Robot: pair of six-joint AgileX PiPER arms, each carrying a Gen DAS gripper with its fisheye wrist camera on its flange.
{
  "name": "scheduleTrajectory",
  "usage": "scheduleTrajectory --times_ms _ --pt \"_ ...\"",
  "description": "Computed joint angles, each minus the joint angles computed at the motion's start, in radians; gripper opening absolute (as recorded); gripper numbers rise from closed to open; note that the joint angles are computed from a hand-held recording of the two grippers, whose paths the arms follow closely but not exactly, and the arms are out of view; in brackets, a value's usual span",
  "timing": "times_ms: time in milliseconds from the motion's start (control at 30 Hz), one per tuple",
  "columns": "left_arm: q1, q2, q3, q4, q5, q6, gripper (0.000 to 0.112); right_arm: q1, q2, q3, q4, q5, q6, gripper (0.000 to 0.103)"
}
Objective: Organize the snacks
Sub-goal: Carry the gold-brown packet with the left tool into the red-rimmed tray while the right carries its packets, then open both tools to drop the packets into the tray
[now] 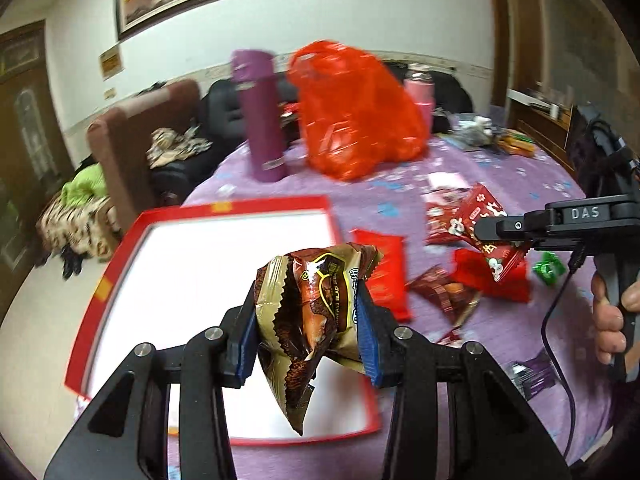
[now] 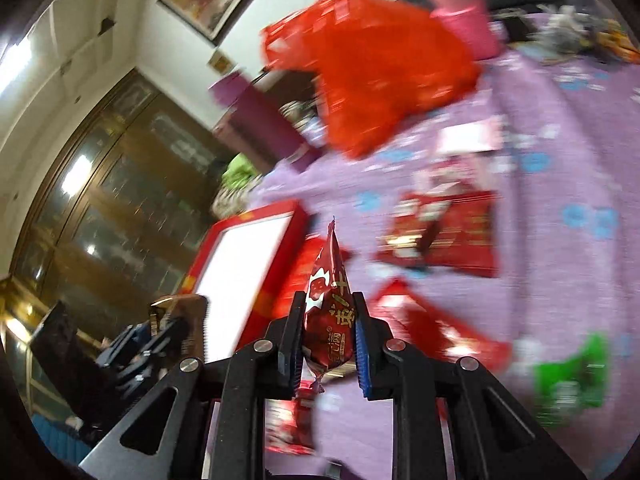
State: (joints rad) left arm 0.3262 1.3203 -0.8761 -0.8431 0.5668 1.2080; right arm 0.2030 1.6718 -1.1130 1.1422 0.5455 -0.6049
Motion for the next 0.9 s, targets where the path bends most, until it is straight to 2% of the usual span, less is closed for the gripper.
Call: scheduleTrajectory --times_ms 167,233,433,567,600,667,733,800,833,900 --pt "0.059 0.070 -0.029 0.014 -0.020 0.001 0.040 0.165 0.132 -0.202 -0.138 -0.005 0.170 0.020" --pt "0.057 0.103 -0.045 0.048 -0.050 -0.031 0.040 0.220 0.197 -0.292 -0.178 0.002 0.229 0.020" --pt "0.092 0.147 -0.060 0.093 -0.081 -0.073 0.041 0.305 0.337 -0.469 -0.256 0.042 0.346 0.020" --pt "0.101 0.167 -0.074 0.138 -0.116 -0.130 0.042 0.338 0.399 -0.546 -0.311 0.066 0.393 0.024" --pt "0.100 0.169 -0.076 0.156 -0.130 -0.152 0.042 0.343 0.406 -0.556 -0.309 0.075 0.389 0.025" --pt "0.102 0.162 -0.070 0.165 -0.165 -0.162 0.043 0.344 0.405 -0.552 -0.286 0.083 0.362 0.037" --pt "0.085 0.144 -0.053 0.195 -0.226 -0.192 0.043 0.338 0.378 -0.513 -0.253 0.058 0.326 0.040" --pt "0.084 0.122 -0.039 0.168 -0.253 -0.162 0.046 0.324 0.338 -0.453 -0.218 0.030 0.283 0.040" --pt "0.091 0.110 -0.035 0.121 -0.237 -0.116 0.047 0.309 0.310 -0.414 -0.190 0.017 0.255 0.041" --pt "0.107 0.084 -0.025 0.009 -0.156 0.013 0.048 0.280 0.247 -0.330 -0.149 -0.009 0.208 0.043"
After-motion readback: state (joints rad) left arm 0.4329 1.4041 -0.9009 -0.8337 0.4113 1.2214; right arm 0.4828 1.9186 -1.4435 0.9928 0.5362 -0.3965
